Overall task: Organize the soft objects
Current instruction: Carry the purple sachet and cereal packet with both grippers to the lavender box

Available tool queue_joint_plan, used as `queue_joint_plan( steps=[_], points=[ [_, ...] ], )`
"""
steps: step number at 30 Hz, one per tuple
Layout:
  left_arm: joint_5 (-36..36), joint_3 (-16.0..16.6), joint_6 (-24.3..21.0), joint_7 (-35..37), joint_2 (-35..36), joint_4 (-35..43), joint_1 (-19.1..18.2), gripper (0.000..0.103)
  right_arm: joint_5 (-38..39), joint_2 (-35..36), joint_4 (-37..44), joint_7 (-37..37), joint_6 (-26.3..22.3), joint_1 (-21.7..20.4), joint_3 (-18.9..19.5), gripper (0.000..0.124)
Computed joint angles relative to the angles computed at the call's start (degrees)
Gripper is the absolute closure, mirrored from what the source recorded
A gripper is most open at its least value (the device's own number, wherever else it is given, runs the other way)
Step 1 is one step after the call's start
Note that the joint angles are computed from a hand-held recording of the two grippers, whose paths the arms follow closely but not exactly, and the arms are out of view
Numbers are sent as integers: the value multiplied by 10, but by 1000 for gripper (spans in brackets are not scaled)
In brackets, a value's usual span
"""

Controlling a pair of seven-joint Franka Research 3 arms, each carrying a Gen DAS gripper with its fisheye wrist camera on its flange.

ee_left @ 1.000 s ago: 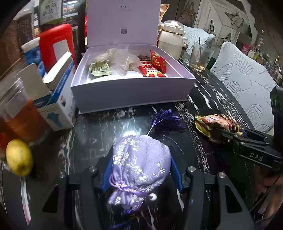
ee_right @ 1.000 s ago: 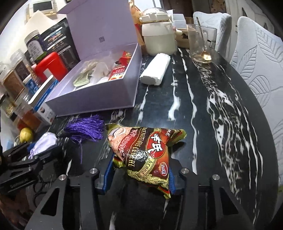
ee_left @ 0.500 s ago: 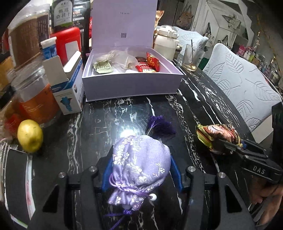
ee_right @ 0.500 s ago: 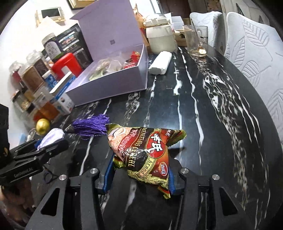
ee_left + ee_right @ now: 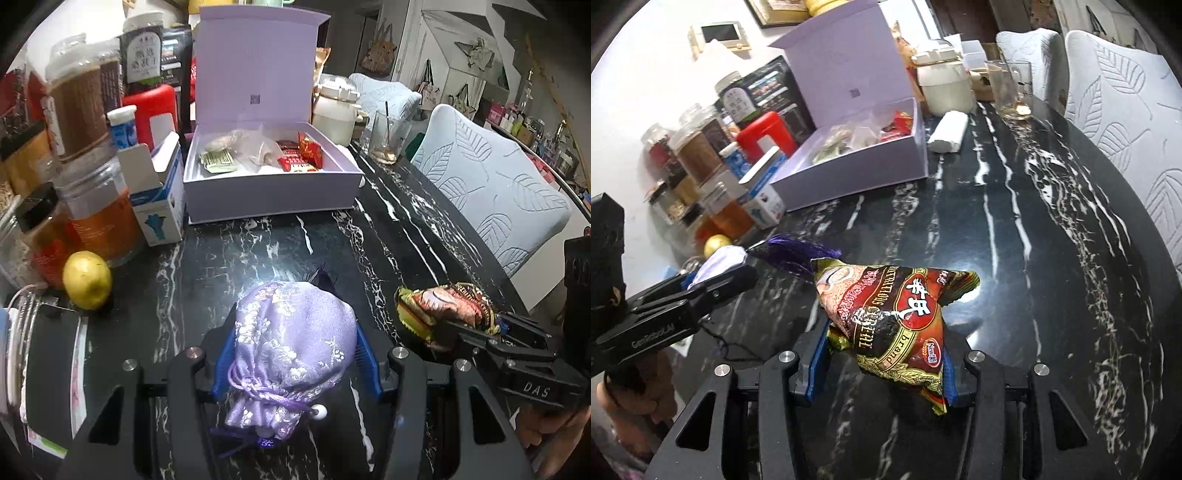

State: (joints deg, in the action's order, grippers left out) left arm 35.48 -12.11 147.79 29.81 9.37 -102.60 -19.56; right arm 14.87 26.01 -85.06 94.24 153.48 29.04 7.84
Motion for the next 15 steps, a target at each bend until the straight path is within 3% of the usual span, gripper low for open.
queue_joint_plan(
  steps=[15],
  points=[
    [81, -16, -9, -76, -68, -37, 2, 49, 42, -66, -68, -59, 45, -2, 27, 76]
  ],
)
